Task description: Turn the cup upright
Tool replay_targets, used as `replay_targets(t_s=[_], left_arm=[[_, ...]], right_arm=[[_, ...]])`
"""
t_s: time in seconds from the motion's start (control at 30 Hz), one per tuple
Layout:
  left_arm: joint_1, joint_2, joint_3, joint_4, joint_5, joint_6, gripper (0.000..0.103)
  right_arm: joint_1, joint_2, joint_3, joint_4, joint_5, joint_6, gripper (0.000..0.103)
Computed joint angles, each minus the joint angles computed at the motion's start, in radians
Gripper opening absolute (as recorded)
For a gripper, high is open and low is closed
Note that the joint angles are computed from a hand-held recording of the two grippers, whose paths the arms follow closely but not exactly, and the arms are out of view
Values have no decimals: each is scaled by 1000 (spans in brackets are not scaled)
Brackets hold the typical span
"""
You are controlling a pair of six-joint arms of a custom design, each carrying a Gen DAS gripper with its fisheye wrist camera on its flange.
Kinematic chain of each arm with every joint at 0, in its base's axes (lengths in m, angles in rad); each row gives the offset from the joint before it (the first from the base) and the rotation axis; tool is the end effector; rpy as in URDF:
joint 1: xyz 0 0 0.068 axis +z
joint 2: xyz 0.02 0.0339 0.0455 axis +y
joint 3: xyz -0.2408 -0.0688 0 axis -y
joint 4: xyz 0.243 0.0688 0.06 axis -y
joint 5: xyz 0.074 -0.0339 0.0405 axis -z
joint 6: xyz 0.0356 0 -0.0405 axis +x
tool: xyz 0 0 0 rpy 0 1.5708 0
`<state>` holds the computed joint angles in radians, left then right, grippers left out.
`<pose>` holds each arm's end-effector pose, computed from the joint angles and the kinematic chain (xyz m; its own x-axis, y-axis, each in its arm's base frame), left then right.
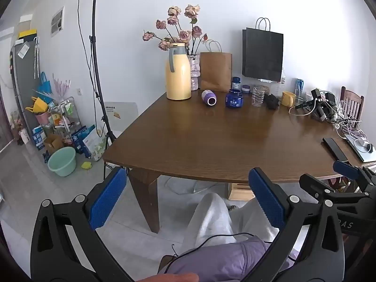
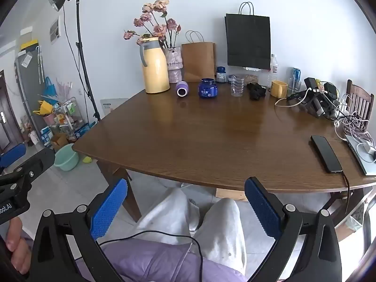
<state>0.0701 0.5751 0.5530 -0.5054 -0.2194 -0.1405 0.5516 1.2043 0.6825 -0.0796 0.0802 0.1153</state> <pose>0.1552 0.0187 0.2444 -0.4613 -0.1694 -0.8709 -0.3238 0.9461 -0.0125 0.2268 0.1362 0.2073 -0.5323 -0.1929 -0.8243 -0.4076 0.9118 0.0498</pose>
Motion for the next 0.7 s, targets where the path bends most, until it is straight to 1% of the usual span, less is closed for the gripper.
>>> replay_targets(t_s=[0.23,0.27,0.3,0.33,0.43,0.47,0.53,0.7], left_arm=[[60,-14,-4,-1,67,40,103],[56,-18,-6,-2,55,35,103],[3,-14,-24,7,-11,13,103],[-1,-14,-27,9,-16,11,103],[12,-22,-40,16,-5,18,103],[-17,-12,-19,2,-33,9,103],[-22,-18,-24,2,-39,3,103],[13,-28,-17,-13,-4,24,103]], right_arm=[[6,-6,7,-19,11,4,102],[3,-5,5,-15,8,3,102],[-5,-5,8,-18,-3,6,102],[-4,-6,10,-21,-1,4,102],[-4,-5,5,-14,0,8,102],[-6,-8,6,-16,-1,5,102],[1,-13,12,-28,7,12,102],[-5,-18,5,-24,1,12,102]])
